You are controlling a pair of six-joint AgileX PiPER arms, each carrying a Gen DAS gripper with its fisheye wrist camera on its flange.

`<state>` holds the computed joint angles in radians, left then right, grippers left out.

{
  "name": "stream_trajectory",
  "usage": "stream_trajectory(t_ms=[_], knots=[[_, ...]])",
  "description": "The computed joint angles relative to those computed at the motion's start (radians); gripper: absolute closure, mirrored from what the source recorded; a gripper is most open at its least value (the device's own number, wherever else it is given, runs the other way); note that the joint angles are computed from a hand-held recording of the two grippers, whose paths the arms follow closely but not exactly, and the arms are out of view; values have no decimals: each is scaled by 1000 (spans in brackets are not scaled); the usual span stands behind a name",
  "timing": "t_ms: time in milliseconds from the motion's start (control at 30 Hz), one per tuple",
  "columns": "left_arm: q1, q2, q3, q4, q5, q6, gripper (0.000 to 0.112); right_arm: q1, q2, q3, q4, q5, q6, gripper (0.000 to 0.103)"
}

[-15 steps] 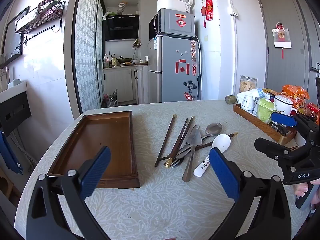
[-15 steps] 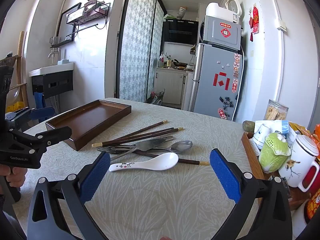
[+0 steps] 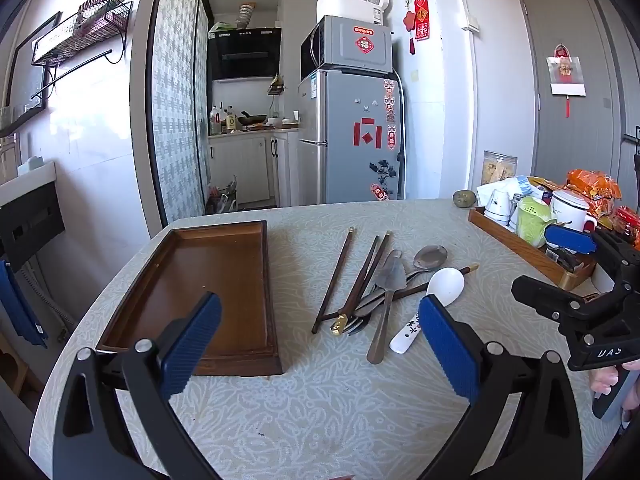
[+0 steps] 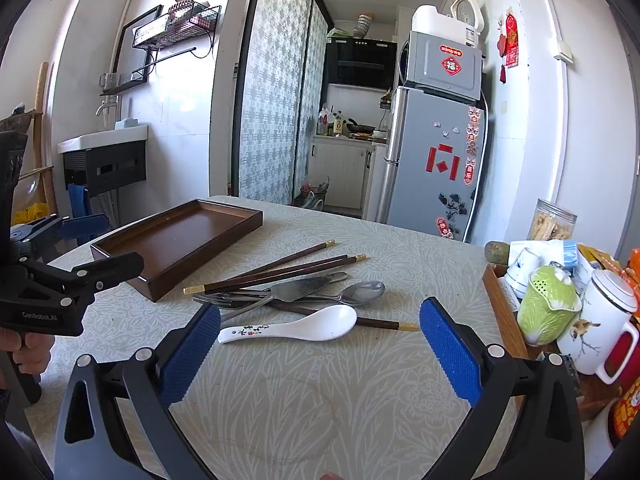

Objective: Organize utensils

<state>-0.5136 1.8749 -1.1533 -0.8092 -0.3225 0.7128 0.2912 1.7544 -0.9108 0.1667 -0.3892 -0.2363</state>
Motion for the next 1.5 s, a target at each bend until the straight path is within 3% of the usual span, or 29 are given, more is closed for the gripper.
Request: stream_trajectory(t_ms=[1500], knots=[[1,6,-6,-6,4,6,12,2,-2,1,6,1,-6,3]])
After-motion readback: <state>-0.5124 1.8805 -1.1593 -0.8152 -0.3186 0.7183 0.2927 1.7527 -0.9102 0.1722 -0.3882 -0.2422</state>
